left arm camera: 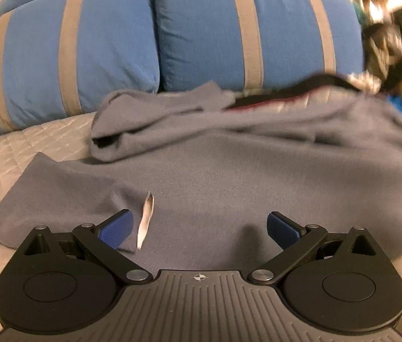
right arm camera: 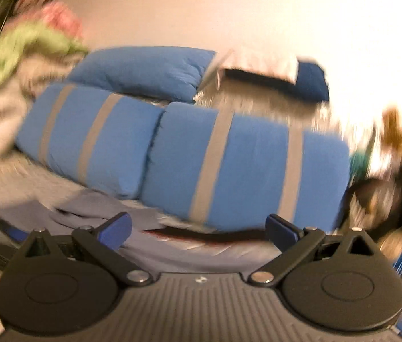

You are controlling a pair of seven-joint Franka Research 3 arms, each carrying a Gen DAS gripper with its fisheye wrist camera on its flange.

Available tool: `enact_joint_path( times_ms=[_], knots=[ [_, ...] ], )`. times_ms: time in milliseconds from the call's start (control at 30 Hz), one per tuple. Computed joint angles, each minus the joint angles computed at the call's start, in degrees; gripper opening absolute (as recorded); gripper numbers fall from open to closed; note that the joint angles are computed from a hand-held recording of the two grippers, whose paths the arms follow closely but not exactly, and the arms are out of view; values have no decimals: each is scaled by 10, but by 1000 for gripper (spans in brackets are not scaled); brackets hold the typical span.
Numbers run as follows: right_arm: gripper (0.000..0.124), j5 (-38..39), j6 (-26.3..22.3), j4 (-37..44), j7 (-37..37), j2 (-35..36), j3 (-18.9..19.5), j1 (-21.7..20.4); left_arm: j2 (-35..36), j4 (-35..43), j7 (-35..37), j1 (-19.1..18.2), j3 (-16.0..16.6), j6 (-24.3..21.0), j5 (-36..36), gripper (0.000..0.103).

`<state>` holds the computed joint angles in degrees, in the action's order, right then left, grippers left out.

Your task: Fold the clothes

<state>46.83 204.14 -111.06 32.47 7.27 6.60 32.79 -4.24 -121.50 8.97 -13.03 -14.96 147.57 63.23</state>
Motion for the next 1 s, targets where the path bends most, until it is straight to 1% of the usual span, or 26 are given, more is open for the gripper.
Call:
enact_joint_path(
  times_ms=[67, 100, 167, 200, 267, 300, 367, 400, 467, 500, 567, 633, 733, 867, 900, 1000],
  knots=[
    [103, 30, -6, 39, -90, 22, -29, 16, -18, -12, -39, 6, 5, 54, 12, 102],
    [103, 53, 0, 57, -129, 33, -42, 25, -26, -16, -58, 10, 5, 77, 25, 102],
    [103, 96, 5, 81, -205, 48, -63, 34, -39, -19, -102, 19, -4, 98, 72, 102],
    [103, 82, 9, 76, -211, 49, -60, 22, -44, -19, -119, 22, -8, 105, 93, 102],
    [103, 28, 24, 47, -203, 43, -50, -8, -50, -19, -122, 27, -8, 133, 114, 102],
    [103, -1, 31, 27, -199, 38, -47, -23, -52, -19, -118, 28, -11, 135, 121, 102],
    [103, -40, 25, -21, -191, 11, -43, -50, -58, -21, -120, 29, -21, 119, 148, 102],
    [103, -57, 20, -47, -187, -4, -41, -62, -61, -23, -113, 27, -27, 104, 158, 102],
    [103, -93, 7, -95, -180, -34, -40, -86, -61, -22, -95, 20, -33, 85, 163, 102],
    [103, -115, 1, -120, -172, -49, -39, -98, -61, -23, -99, 17, -34, 82, 165, 102],
    [103, -186, -9, -177, -128, -84, -39, -123, -66, -26, -116, 12, -37, 74, 173, 102],
    [103, -263, -6, -232, -101, -112, -46, -142, -69, -29, -112, 9, -33, 94, 178, 102],
    [103, -302, 13, -293, -138, -136, -36, -170, -70, -31, -108, 9, -29, 127, 187, 102],
    [103, -387, 13, -369, -135, -170, -50, -180, -61, -28, -116, 10, -27, 158, 200, 102],
    [103, -394, 21, -383, -140, -173, -47, -184, -59, -27, -121, 11, -26, 166, 207, 102],
    [103, -401, 65, -411, -149, -165, -33, -188, -52, -24, -151, 11, -25, 179, 242, 101]
  ],
)
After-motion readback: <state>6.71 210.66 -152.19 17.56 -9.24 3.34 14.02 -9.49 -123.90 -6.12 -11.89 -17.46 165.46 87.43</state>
